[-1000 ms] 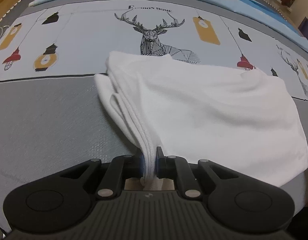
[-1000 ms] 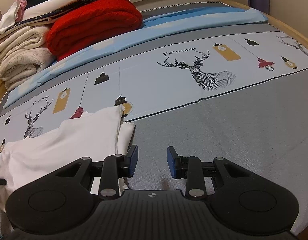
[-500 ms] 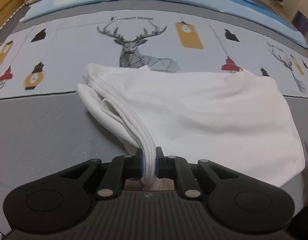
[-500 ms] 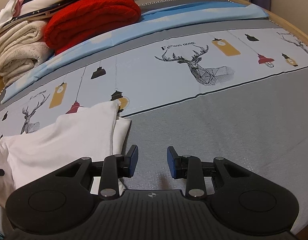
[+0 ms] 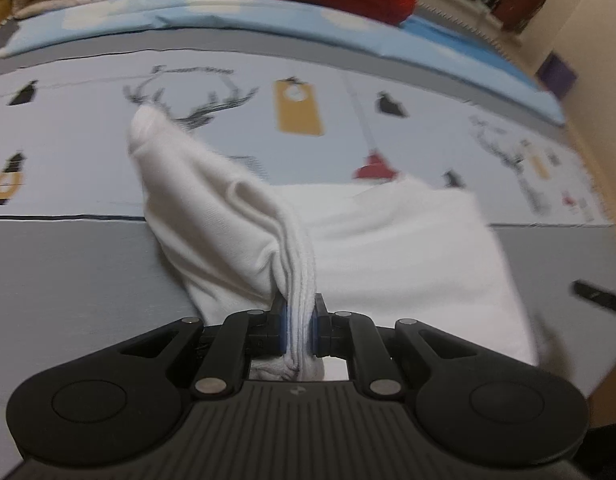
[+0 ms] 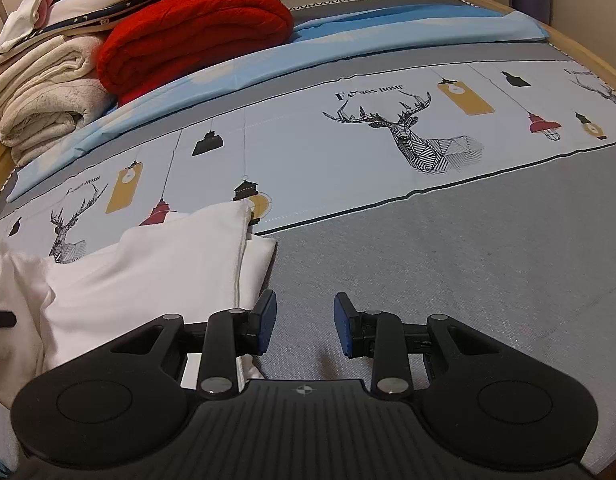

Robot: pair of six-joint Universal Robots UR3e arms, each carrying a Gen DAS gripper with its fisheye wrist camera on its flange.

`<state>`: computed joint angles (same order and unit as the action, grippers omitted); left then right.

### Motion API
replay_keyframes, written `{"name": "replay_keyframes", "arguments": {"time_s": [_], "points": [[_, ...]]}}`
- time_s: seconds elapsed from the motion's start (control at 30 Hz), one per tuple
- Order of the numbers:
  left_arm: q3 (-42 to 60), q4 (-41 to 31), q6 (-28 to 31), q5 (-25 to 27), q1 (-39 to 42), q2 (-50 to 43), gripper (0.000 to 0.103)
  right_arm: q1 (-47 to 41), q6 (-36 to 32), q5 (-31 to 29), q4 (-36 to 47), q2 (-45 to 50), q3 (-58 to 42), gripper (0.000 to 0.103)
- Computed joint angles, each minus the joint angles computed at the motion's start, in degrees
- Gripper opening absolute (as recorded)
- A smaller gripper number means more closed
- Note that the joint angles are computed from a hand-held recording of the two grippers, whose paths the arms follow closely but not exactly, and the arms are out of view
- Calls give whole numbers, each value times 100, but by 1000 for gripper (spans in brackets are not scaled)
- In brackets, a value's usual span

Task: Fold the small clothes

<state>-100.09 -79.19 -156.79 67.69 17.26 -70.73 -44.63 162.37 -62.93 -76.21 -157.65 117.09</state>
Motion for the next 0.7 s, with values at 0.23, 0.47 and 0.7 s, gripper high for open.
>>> {"name": "replay_keyframes", "arguments": {"time_s": [0.23,0.47,0.7], "points": [[246,522,-1118,-696,-993,-498,11,1172,1097,-624,-1361,566,352,33],[245,1850,-2334,-1737,-2048,-1321,22,1247,1322,-610,-1557,607,433,33],[186,1264,-1734,-2299,-1342,-813,52,1214,1670,-177,-1757,670,528,33]]}}
